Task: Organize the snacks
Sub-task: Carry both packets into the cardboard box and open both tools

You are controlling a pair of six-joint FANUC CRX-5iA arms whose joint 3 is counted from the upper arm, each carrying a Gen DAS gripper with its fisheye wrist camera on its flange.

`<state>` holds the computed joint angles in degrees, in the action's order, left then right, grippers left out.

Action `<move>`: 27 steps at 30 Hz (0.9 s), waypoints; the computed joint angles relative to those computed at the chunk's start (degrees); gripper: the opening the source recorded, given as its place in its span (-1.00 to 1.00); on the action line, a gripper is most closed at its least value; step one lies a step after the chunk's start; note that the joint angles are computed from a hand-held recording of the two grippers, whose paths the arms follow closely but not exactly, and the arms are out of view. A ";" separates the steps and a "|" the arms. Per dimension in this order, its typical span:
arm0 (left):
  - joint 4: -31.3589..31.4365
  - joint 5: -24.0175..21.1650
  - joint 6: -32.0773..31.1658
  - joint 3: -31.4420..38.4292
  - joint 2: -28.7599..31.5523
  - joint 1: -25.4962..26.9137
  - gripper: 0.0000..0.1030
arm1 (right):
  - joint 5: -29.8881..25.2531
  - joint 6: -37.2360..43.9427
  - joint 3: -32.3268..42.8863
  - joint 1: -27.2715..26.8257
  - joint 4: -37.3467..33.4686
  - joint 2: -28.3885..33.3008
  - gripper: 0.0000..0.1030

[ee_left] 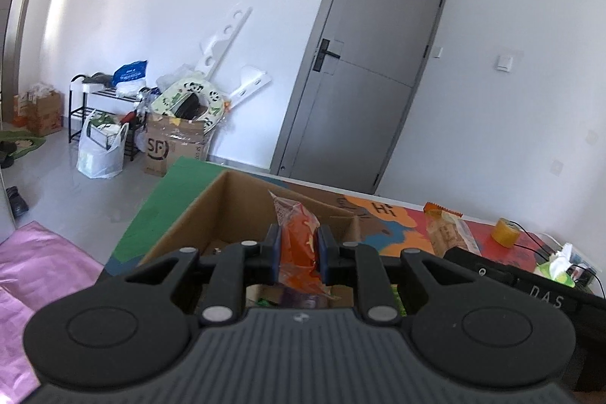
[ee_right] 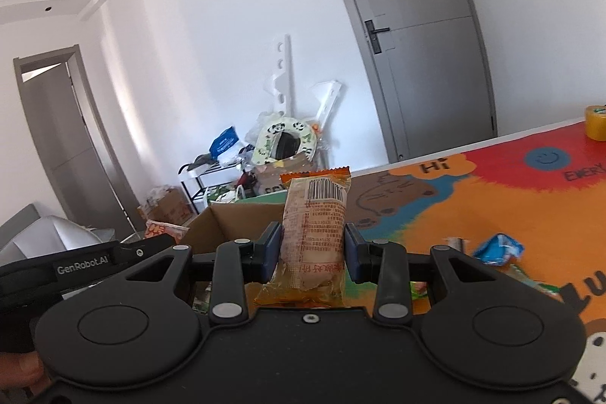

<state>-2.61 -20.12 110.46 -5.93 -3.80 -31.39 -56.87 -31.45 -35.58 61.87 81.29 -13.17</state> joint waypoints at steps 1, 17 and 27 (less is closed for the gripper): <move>-0.26 -0.17 0.38 0.16 0.15 0.24 -0.64 | 0.62 0.24 0.40 -0.36 0.03 0.38 -0.30; -0.70 -3.29 4.09 -0.48 -1.13 4.39 -0.55 | 8.28 3.29 6.04 -2.86 -0.24 6.18 -0.30; 0.06 -3.48 4.25 -1.34 -2.37 5.01 -0.26 | 6.53 3.22 6.83 -1.50 -1.51 6.52 0.10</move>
<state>-2.56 -23.60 114.72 -7.27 -6.17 -26.38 -50.34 -28.23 -28.76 60.37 79.78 -6.65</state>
